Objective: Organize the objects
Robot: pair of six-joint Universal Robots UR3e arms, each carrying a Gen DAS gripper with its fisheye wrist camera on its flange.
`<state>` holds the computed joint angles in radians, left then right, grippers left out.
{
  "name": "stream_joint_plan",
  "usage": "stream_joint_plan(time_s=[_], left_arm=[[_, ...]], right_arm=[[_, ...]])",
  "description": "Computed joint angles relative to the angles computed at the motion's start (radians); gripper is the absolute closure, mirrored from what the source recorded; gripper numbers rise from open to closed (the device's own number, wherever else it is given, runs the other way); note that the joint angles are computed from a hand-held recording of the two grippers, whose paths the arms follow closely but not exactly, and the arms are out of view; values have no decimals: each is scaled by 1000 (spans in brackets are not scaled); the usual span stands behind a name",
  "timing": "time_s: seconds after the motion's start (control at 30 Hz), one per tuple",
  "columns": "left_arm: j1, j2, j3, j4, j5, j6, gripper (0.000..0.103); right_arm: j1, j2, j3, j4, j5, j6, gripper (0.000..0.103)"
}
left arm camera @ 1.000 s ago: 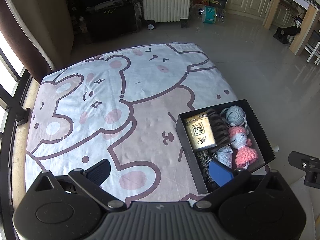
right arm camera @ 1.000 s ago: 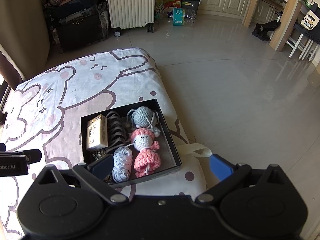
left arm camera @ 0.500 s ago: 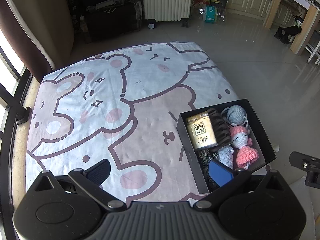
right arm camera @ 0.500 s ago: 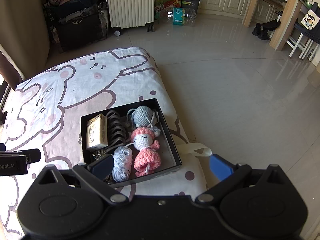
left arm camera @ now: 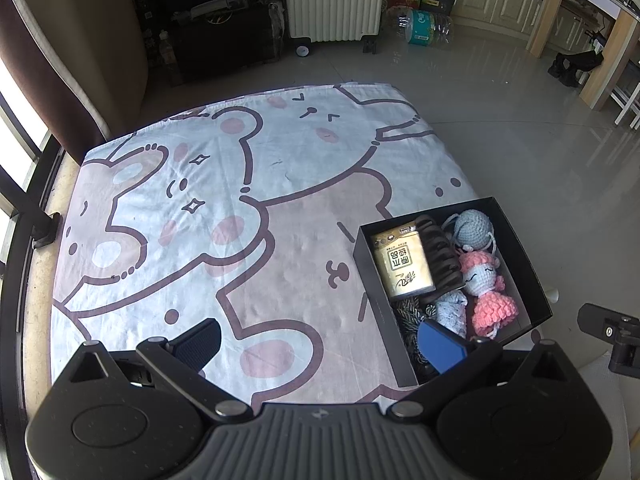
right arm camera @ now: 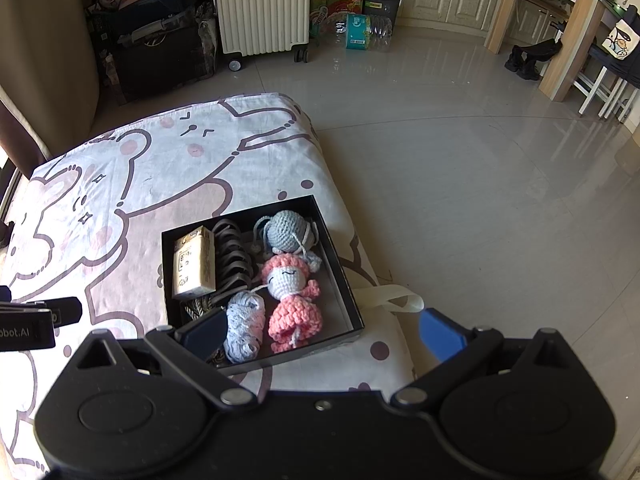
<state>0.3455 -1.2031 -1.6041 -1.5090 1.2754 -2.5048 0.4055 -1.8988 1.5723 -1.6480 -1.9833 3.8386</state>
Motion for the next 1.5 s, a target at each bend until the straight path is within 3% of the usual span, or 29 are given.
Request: stream_joint_plan(time_s=[1.5], left_arm=[[-10,2,-9,7,5,-8,0]], right_arm=[[2,-10,21,-1,5,7,0]])
